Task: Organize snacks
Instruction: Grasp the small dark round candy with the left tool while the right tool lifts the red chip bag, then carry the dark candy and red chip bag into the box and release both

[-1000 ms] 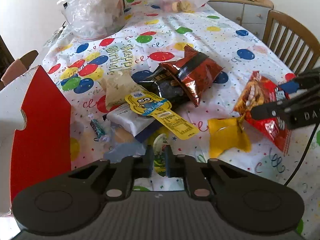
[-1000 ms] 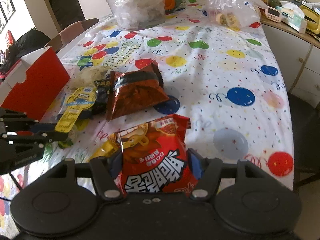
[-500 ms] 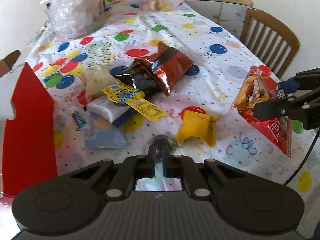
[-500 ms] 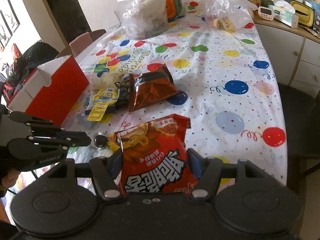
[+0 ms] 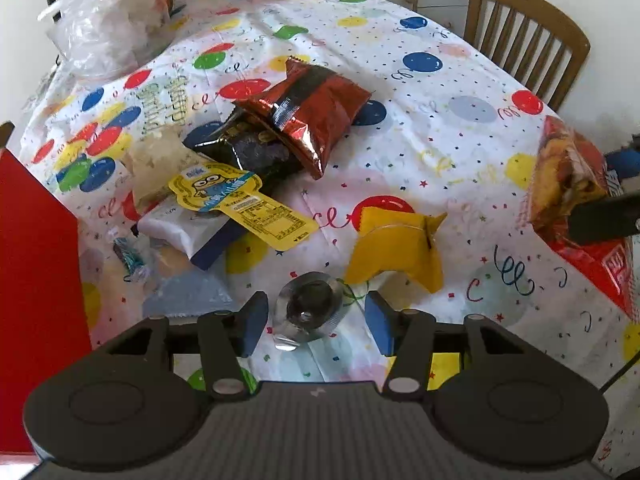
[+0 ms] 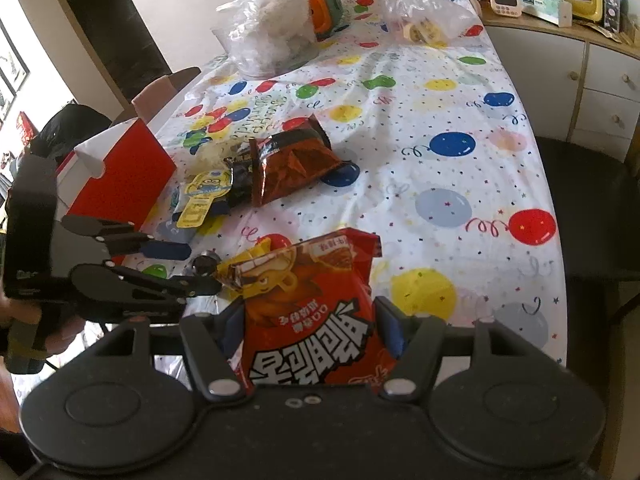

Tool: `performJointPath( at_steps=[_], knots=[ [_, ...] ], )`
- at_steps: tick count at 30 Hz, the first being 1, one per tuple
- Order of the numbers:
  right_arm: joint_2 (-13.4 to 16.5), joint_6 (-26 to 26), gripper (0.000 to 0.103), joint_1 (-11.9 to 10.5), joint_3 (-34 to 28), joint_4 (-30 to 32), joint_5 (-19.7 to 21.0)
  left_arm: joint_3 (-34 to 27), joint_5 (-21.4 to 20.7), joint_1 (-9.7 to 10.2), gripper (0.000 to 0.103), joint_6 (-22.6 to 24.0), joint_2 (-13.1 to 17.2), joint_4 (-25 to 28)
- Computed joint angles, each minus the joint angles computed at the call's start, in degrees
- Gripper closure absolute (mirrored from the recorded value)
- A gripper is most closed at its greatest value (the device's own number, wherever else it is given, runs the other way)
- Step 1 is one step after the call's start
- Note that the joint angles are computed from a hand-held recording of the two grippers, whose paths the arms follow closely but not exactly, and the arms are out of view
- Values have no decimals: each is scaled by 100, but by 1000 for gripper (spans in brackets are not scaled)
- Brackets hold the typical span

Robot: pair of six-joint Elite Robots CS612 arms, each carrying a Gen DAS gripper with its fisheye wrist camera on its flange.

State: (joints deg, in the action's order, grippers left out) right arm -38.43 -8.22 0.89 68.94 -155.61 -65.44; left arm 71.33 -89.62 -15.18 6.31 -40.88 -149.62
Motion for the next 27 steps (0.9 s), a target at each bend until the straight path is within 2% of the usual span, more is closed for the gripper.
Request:
performJointPath(
  at_steps=[4, 8, 19, 27],
  knots=[
    [6, 21, 38, -3, -4, -2, 15, -81, -190, 61, 52, -162, 37, 91],
    [9, 77, 38, -2, -2, -9, 31, 1, -200, 70, 66, -276, 20, -81],
    [-56, 188, 38, 45, 101, -77, -112, 74, -221, 85, 71, -603, -30, -170],
    [-227, 289, 38, 111, 349, -299, -218, 505, -303, 120, 71, -801, -361, -429]
  ],
)
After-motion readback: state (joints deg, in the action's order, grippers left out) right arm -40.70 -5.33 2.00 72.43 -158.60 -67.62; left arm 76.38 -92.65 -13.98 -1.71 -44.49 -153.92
